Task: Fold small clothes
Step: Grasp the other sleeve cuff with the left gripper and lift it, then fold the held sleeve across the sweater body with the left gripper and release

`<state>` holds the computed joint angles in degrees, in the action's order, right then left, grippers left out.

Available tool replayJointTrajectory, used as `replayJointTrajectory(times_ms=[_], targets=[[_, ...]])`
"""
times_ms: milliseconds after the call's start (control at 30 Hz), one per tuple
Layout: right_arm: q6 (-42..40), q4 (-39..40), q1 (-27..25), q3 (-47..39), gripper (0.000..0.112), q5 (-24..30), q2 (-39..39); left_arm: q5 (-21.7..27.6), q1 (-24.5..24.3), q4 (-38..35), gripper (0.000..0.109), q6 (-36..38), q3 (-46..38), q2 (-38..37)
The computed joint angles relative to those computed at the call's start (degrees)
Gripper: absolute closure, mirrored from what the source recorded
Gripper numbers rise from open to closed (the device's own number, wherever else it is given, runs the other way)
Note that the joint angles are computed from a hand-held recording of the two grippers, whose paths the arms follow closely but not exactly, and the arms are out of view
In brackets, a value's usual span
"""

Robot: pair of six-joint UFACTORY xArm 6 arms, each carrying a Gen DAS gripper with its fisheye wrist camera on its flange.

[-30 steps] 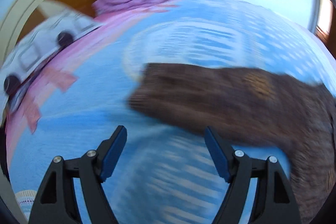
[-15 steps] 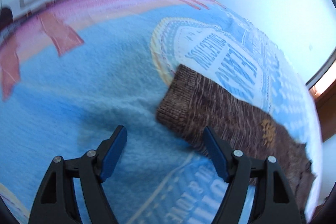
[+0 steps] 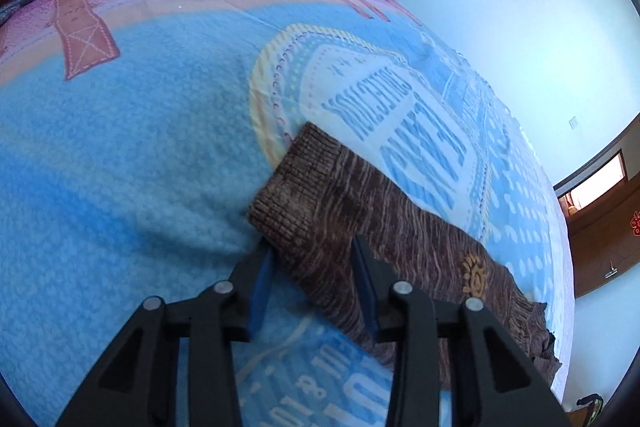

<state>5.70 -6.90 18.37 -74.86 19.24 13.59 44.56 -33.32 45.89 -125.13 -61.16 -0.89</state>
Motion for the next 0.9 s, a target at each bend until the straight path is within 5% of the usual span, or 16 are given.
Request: replayJointTrajectory(times_ms=[100,133,567,900], targets=[[0.0,0.1,0.0,0.2,0.034,-0.2,-0.1,0.0,0.4,0.0,0.097,0.7,0.3,-0.2],[-0.1,0.2,0.0,0.3,0.034,-0.2,-0.2,-0.9,0.6,0.4,0.098,0.7,0.9,-0.6],[-0.2,0.6,0.0,0.3,0.034,-0.4,-0.1,4.5,-2.4,3.7,0.100,4.4,-6.4,-0.2],[-1.0,2.0,0.0,0.5,0.034,-1.0,-0.1,5.0,-6.0,3.3,0.100,11.7,-22.8,9.2]])
